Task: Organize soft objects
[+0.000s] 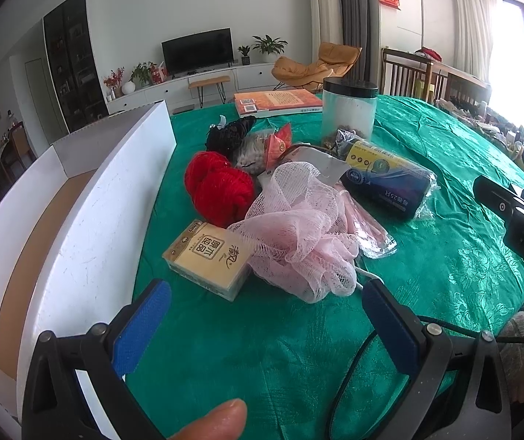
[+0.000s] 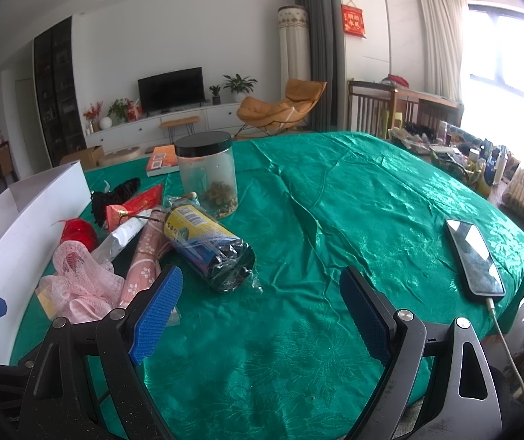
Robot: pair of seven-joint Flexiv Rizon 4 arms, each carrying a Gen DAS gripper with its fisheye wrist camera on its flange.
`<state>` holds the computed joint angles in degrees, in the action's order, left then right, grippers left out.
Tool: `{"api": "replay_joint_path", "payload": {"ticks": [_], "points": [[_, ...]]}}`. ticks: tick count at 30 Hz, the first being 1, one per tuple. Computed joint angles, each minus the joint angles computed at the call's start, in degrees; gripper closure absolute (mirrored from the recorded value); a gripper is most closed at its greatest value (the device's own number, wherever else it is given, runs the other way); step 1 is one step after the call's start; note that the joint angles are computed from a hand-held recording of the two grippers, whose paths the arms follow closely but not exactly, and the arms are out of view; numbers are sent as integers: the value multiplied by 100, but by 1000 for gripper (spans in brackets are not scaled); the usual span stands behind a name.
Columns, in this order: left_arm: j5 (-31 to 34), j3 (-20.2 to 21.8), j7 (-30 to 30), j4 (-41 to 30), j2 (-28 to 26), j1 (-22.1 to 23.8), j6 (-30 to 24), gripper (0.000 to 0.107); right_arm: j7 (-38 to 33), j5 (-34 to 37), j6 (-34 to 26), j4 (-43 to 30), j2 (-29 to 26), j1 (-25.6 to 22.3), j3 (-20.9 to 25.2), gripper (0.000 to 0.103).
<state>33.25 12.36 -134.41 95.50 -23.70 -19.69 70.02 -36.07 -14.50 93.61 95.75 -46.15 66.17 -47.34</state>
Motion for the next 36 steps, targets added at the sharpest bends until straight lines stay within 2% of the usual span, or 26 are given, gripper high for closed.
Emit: {"api": "replay_joint_path", "payload": {"ticks": [25, 36], "points": [[-89, -33, 71, 65, -22, 50, 14, 4, 1, -2, -13, 4, 28, -27, 43, 13], [-555, -176, 455, 191, -20, 198, -6, 4, 19, -28, -13, 2, 33, -41, 54, 13]]}}
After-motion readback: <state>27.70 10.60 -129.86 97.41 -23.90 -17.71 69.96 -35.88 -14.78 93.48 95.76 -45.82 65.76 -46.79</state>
